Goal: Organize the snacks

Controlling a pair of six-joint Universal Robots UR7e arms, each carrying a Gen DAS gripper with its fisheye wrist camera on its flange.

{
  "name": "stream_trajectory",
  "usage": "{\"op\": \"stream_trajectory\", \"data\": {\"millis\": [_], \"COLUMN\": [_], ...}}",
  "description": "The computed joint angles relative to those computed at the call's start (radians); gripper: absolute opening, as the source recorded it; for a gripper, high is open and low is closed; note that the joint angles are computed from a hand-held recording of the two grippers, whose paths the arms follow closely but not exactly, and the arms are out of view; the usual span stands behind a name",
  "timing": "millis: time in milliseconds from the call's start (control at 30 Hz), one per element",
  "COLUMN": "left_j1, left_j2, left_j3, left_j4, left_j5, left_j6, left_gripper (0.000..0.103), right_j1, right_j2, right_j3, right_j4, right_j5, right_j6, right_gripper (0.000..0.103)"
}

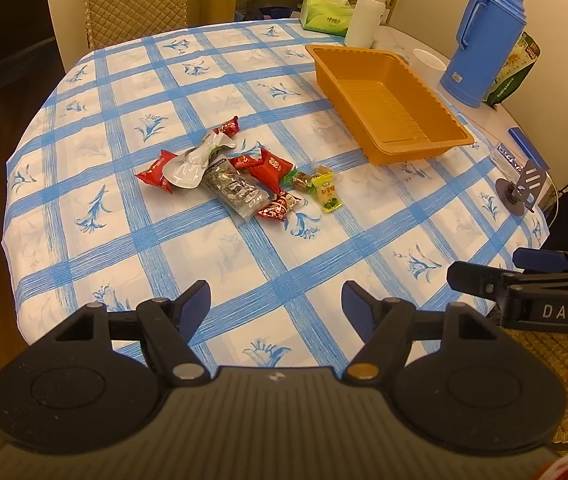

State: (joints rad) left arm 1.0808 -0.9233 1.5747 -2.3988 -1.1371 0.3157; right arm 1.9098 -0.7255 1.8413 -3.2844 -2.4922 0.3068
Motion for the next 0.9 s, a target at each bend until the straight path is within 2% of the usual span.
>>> {"op": "stream_trajectory", "data": {"millis": [600,700,900], "left_j1": [0.009,0.018,0.027], "left_j2": [0.009,0.011,0.027], "left_j3": [-0.015,-0.022,-0.035], "left_j4": [0.004,0.002,-0.023], "left_j5": [0.006,0.015,0.052], "left_j6": [0.001,0.000,-0.018], "left_gripper": [0.070,0.070,0.071], "right_j1": [-0.014,-0.029,-0.076], "right_j2": [-0.007,-0.006,0.008], "right_j3": [0.005,0.006,0.022], "right_j4": [-0.009,-0.039,-0.176], "right_j5": [0.014,0.033,0.116], "right_j6": [-0.019,-0.059,-0.208], "right_gripper": [0.103,0.103,0.103]}}
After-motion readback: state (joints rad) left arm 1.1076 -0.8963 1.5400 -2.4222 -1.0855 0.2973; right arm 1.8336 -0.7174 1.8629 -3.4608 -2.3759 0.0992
